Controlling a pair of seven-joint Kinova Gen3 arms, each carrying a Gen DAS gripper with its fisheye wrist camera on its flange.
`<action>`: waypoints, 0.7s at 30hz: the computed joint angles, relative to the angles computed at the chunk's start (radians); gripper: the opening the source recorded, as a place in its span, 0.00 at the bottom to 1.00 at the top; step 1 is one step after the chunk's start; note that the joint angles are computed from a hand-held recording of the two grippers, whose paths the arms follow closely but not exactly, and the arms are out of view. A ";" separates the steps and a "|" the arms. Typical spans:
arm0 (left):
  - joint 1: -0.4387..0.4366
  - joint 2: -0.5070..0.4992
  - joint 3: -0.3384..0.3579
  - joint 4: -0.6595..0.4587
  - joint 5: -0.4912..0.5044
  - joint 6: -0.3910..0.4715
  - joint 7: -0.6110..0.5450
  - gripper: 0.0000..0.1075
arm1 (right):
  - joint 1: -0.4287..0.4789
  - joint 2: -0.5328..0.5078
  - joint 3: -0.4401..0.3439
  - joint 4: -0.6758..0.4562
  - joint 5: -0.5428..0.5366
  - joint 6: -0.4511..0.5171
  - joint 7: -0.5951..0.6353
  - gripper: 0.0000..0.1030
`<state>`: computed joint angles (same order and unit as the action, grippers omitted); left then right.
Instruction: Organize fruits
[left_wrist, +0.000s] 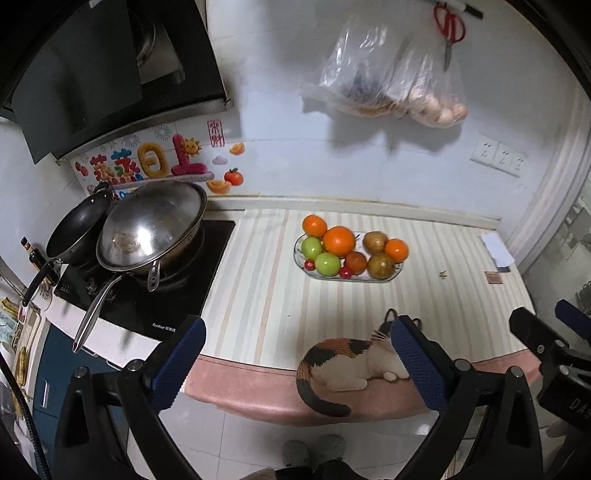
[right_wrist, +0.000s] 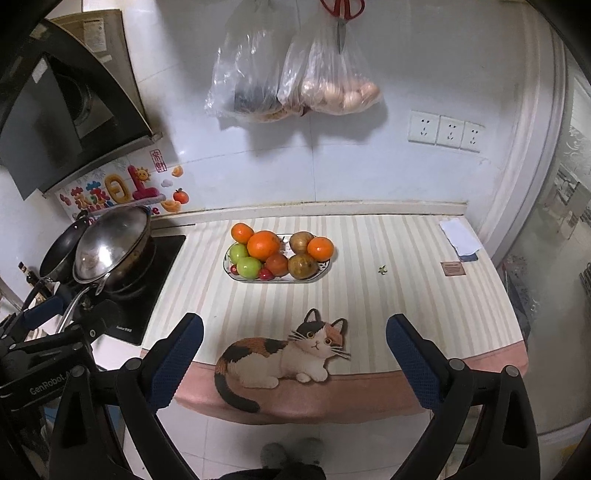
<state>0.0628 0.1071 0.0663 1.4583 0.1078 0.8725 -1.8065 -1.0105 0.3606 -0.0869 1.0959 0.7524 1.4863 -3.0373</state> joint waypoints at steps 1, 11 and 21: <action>0.001 0.015 0.002 -0.011 -0.004 0.001 0.007 0.96 | 0.016 0.003 0.002 0.004 -0.008 -0.014 0.007 0.98; 0.058 0.157 -0.003 -0.125 -0.125 0.046 0.098 0.96 | 0.141 0.062 0.037 -0.009 -0.101 -0.126 0.113 0.98; 0.081 0.245 -0.008 -0.207 -0.157 0.085 0.133 0.96 | 0.206 0.118 0.066 -0.026 -0.200 -0.198 0.190 0.98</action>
